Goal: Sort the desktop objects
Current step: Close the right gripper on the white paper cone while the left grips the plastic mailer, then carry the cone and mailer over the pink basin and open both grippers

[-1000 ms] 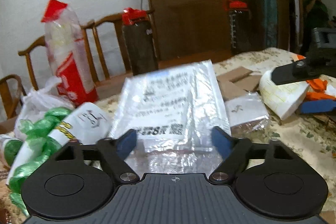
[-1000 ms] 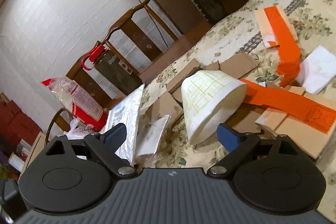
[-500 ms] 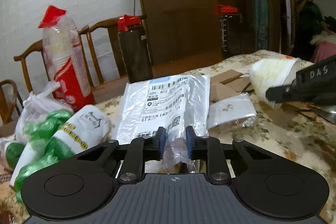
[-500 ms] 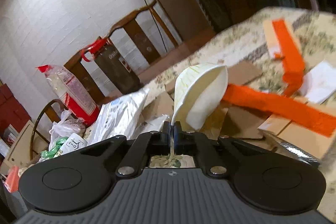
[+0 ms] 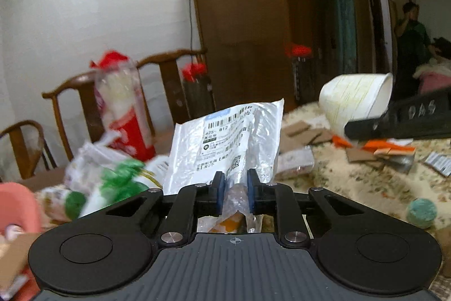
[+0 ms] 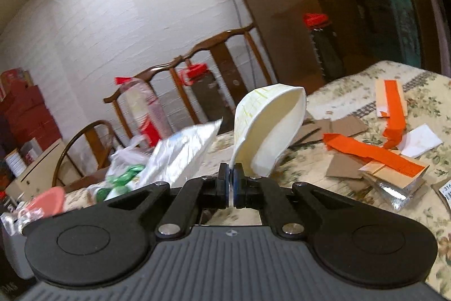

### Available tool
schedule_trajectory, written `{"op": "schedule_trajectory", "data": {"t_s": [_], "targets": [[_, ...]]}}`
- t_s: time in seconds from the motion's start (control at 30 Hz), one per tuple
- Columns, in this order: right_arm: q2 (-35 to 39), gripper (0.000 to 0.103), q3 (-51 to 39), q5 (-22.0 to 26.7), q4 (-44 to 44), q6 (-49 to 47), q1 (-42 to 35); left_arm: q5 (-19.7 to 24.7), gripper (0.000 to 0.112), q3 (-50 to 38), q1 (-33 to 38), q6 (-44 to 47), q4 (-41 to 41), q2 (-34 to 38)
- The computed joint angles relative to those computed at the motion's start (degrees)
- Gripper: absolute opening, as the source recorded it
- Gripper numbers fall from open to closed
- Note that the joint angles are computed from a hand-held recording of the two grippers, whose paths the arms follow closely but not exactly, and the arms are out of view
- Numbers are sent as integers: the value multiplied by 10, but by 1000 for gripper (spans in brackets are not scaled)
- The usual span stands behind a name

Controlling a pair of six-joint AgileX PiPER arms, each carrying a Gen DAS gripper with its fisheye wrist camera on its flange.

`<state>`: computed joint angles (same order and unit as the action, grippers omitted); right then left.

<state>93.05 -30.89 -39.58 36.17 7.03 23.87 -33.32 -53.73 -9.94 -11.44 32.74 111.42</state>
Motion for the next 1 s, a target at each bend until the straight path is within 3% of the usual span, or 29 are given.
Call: {"op": "schedule_trajectory", "data": {"t_s": [0.27,0.37,0.5,0.77,1.0], "targets": [[-10,3,-63,-27,267,-267,160,-47,12,100,75,-23,37,-111],[13,3,-118,-58,368,-379,217,-59,12,119,113,-47,71,-137],[61,3,-209,-136,488,-531,294,-78,13,133,176,-89,126,-165],[160,4,-414,-186,548,-734,366,-98,17,99,319,-177,241,-199],[288,4,-647,-124,600,-882,370,-87,20,33,424,-223,297,-162]]}}
